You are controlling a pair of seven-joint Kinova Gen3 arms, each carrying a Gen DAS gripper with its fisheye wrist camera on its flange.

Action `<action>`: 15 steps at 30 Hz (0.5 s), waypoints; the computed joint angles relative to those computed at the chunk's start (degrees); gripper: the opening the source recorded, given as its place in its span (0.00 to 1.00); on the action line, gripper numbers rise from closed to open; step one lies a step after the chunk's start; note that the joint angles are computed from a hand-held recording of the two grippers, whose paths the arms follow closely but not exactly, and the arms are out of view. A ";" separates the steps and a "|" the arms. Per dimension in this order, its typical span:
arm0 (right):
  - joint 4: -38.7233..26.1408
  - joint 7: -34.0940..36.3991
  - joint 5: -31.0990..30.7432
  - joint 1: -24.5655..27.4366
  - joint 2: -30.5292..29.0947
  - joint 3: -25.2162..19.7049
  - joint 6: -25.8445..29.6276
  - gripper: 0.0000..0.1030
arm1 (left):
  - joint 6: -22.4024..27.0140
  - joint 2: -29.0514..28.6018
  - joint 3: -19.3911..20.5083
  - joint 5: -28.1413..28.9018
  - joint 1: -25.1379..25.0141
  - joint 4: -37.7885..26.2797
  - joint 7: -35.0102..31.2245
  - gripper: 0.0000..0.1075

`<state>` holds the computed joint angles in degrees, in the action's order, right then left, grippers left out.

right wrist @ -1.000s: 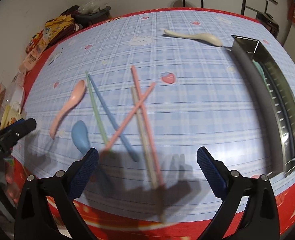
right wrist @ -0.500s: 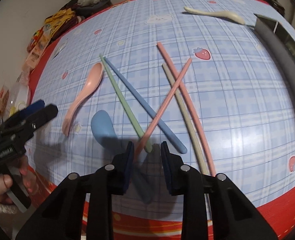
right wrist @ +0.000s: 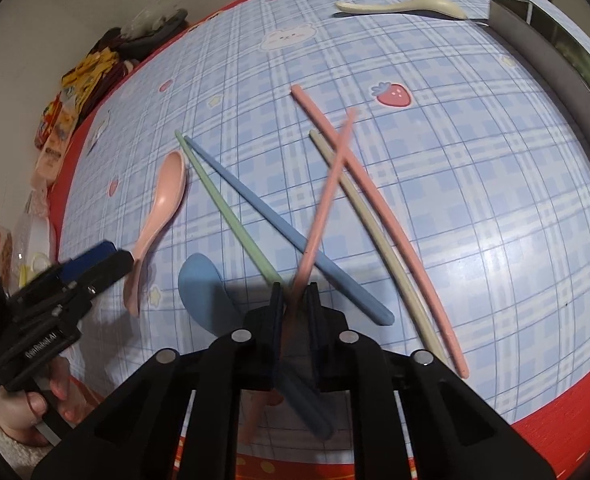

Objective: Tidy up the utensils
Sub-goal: 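Lower the right gripper onto the pink chopstick and close on it, then grasp the pink spoon handle with the left gripper while the right holds the chopstick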

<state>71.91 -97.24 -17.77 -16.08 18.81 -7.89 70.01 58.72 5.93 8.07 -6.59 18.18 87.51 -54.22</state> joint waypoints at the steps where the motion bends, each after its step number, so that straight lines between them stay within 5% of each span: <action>1: 0.30 -0.26 -0.79 0.37 -0.23 0.00 -0.39 0.06 | 0.02 0.05 0.00 0.50 -0.20 0.02 -0.52 0.47; 15: 2.10 0.44 -4.21 2.92 -2.29 0.26 -1.65 0.06 | 0.95 3.05 -0.22 2.25 -0.49 -2.09 -5.11 0.33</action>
